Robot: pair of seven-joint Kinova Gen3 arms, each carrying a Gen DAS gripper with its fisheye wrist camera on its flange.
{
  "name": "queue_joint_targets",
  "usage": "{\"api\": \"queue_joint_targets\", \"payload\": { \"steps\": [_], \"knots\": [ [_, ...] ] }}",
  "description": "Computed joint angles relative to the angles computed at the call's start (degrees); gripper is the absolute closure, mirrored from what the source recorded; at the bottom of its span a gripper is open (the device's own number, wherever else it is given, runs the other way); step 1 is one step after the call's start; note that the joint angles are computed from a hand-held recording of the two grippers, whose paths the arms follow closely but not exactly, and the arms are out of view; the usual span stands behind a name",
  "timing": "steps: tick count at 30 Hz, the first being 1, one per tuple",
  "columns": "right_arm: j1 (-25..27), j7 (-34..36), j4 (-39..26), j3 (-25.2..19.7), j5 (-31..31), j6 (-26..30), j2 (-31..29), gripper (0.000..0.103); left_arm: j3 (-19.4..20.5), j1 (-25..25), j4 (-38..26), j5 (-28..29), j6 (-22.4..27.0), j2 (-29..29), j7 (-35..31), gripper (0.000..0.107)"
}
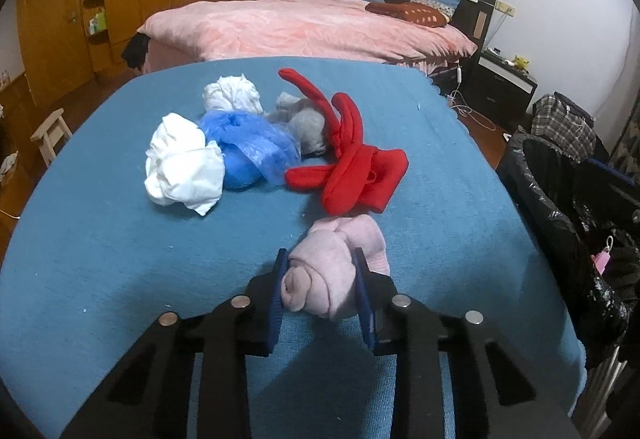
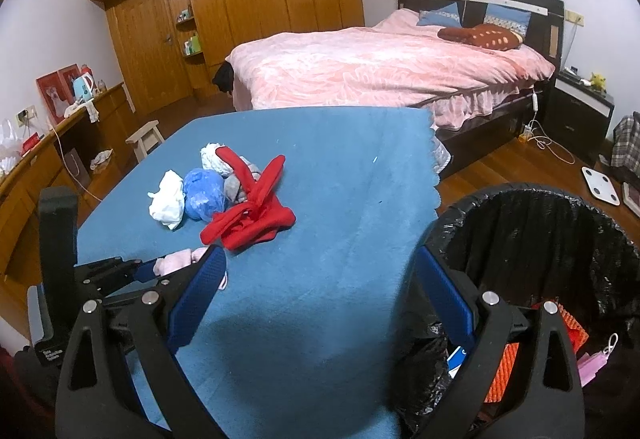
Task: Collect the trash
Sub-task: 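Grasp the pink rolled sock with the left gripper, then grasp the red glove with the right gripper while the left gripper holds the sock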
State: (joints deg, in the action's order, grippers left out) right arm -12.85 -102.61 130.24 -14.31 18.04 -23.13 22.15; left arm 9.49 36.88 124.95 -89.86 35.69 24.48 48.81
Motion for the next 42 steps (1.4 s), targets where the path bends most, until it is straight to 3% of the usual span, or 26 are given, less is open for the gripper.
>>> {"api": "queue_joint_targets", "payload": {
  "steps": [17,27,42],
  "knots": [
    [-4.4,2.2,-5.5,-0.2,-2.7,2.7,3.5,0.010,1.4,1.1,4.2,4.1,11.3,-6.2,2.1,0.077],
    [-9.8,6.3,-11.8,1.3,-7.9,6.2,8.2,0.010,1.2,-1.7,5.1,2.3,11.3,-6.5,2.6,0.077],
    [-13.3,10.6,-20.4,2.5,-13.0,14.9,13.9,0.010,1.4,-3.9,5.9,0.9,11.1,-6.5,3.0,0.077]
  ]
}}
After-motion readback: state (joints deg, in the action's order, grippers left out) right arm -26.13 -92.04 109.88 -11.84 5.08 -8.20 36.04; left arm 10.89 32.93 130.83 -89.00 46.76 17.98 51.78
